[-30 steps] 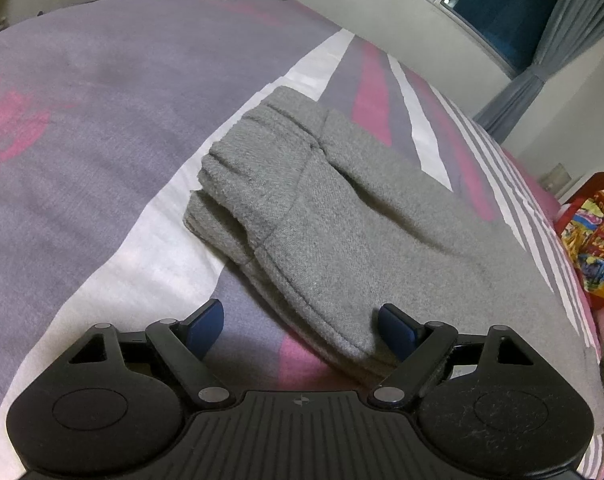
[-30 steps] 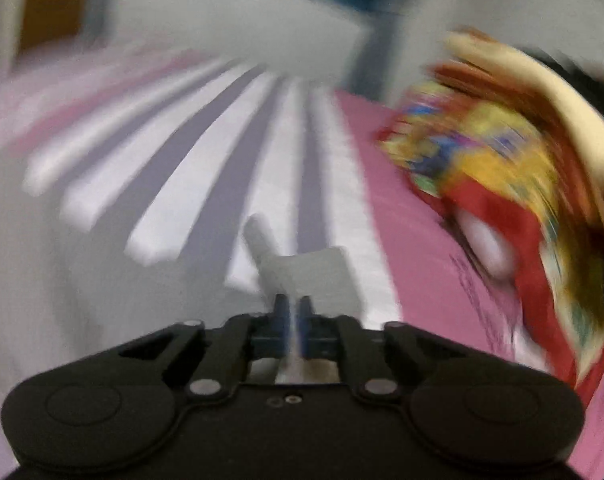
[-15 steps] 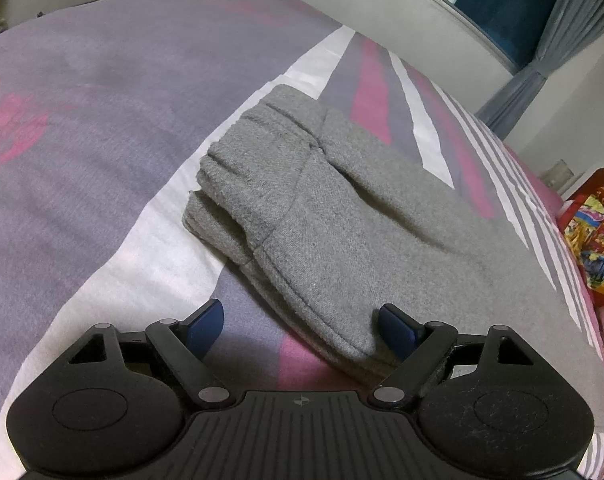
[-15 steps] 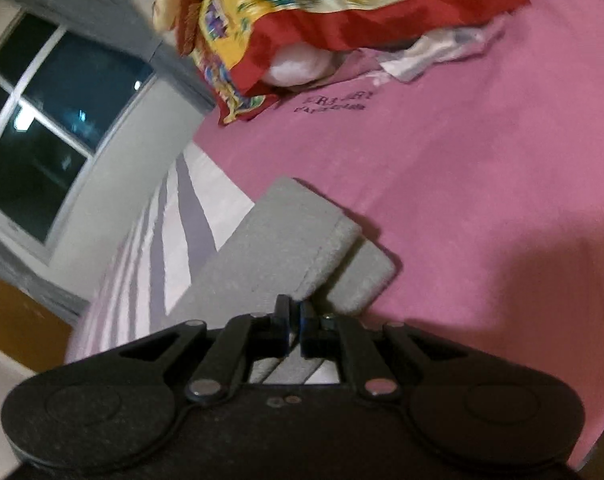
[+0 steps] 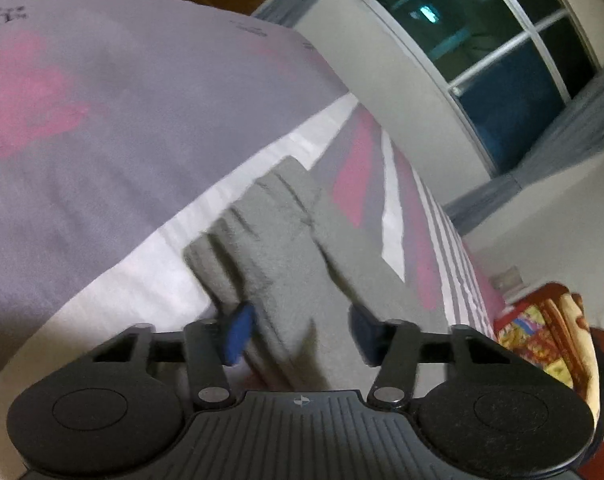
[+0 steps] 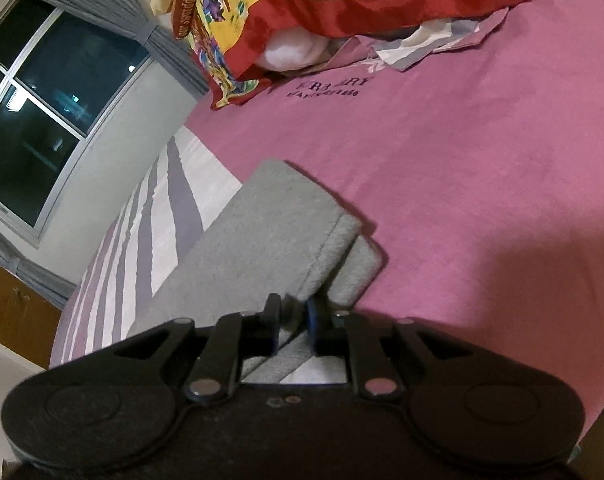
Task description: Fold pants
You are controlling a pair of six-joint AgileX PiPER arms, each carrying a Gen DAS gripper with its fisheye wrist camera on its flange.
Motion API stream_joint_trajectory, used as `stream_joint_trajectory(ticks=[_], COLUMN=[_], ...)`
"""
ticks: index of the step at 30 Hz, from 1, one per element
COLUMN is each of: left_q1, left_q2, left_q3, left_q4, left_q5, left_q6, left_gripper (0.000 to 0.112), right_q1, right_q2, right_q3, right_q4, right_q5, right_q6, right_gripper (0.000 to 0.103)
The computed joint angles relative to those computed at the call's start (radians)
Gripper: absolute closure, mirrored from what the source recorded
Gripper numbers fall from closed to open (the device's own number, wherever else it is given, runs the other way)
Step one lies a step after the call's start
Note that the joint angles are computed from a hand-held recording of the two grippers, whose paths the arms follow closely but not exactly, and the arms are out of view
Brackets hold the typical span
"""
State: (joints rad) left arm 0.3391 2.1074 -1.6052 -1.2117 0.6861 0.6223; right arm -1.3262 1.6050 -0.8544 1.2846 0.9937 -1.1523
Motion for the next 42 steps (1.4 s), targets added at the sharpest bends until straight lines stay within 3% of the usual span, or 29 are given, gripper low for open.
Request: stream_joint_trajectory(ticks=[4, 6, 11, 12, 13, 14, 16, 17, 21, 26, 31, 35, 42], left_q1=[-0.005, -0.021, -0.028, -0.035, -0.041, -0.037, -0.031, -0.037, -0.042, -0.027, -0.019, -0.019, -0.029], left_q2=[-0.025, -0.04, 0.058, 0.072, 0.08, 0.087, 0.093, 0.102, 0.177, 0.152, 0.146, 0.17, 0.194], left_q3=[0.049, 0.051, -0.081, -0.11, -0.137, -0.159, -0.202, -0.236, -0.404, -0.362, -0.338, -0.379, -0.455], left_q4=[-0.092, -0.042, 0.034, 0.064, 0.089, 0.075, 0.092, 0.161, 0.383, 0.337, 0.311, 0.327, 0.39], left_q5=[-0.031, -0.051, 0.013, 0.006, -0.008, -0.004, 0.013, 0.015, 0.118, 0.119, 0.116, 0.134, 0.168], left_q6=[0.086, 0.065, -0.053, -0.08, -0.099, -0.08, -0.085, -0.122, -0.272, -0.227, -0.197, -0.232, -0.273], left_gripper=[0.067, 0.067, 0.067, 0.074, 0.096, 0.099, 0.099, 0.099, 0.098, 0.098, 0.098, 0.098, 0.098], right_q1=[0.001, 0.007, 0.02, 0.023, 0.025, 0.025, 0.024, 0.024, 0.007, 0.04, -0.03, -0.01, -0.098], right_q2=[-0.001, 0.012, 0.012, 0.011, 0.009, 0.01, 0.011, 0.01, -0.034, -0.042, -0.119, -0.07, -0.106], right_q3=[0.001, -0.012, -0.016, -0.016, -0.016, -0.019, -0.029, -0.036, -0.018, -0.018, 0.012, 0.015, 0.08], right_q4=[-0.001, -0.001, -0.005, -0.005, -0.006, -0.009, -0.024, -0.034, -0.002, -0.069, 0.025, -0.047, 0.054], right_q5=[-0.002, -0.002, -0.017, -0.022, -0.024, -0.022, -0.017, -0.015, 0.009, -0.054, 0.055, -0.017, 0.088], right_q6=[0.0, 0.006, 0.013, 0.02, 0.027, 0.034, 0.054, 0.058, -0.02, 0.079, -0.015, 0.022, -0.102], right_gripper=[0.089, 0.089, 0.089, 0.089, 0.089, 0.088, 0.091, 0.099, 0.1, 0.1, 0.1, 0.1, 0.1])
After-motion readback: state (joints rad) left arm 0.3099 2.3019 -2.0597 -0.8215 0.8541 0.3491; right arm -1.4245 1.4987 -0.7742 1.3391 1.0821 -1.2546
